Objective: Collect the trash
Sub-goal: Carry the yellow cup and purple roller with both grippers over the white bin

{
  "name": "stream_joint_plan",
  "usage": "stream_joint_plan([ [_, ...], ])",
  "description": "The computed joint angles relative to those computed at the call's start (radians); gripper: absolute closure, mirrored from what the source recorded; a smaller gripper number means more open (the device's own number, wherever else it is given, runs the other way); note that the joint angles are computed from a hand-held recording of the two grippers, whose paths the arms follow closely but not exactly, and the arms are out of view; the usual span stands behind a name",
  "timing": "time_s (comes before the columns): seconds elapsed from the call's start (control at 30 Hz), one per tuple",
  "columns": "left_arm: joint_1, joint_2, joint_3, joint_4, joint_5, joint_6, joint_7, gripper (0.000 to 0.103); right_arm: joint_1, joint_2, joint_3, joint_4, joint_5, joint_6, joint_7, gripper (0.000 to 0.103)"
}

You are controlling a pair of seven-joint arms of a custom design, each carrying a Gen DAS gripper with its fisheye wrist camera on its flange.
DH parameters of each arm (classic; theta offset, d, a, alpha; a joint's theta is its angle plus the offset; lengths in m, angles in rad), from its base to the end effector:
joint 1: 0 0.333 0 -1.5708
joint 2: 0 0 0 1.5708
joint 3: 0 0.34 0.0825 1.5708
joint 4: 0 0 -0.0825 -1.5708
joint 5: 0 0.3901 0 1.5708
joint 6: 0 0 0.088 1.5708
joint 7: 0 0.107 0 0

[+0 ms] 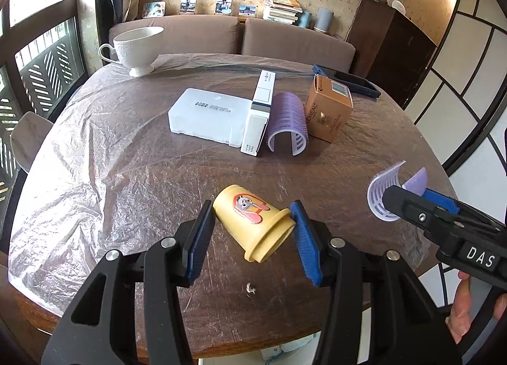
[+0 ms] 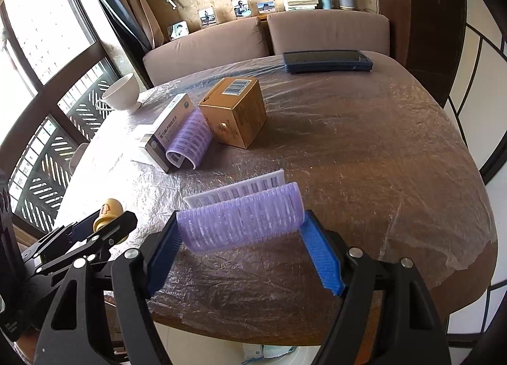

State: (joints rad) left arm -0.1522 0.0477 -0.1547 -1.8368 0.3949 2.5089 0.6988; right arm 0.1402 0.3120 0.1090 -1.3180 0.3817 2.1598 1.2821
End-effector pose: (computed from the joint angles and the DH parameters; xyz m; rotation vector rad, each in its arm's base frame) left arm 0.5991 -0.1909 0.5912 -2.1207 1.5269 -0.7384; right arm 0.6848 0.1751 0.6471 -2.0718 1.3792 -0.1325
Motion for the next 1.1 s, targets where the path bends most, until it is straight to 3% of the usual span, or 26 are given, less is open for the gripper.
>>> stream_joint_plan([
  [0.37,-0.002,-0.06,-0.025,-0.051,-0.004,-0.008,-0.023,0.052,-0.009,-0.095,-0.011,-0.115,0.044,-0.008,-0.061,0.029],
  [1.1,-0.007,-0.177,-0.101,-0.153,-0.057,-0.066,-0.066,0.052,-0.014,-0.277,-0.09,-0.321,0.148,-0.11,-0.21,0.029],
])
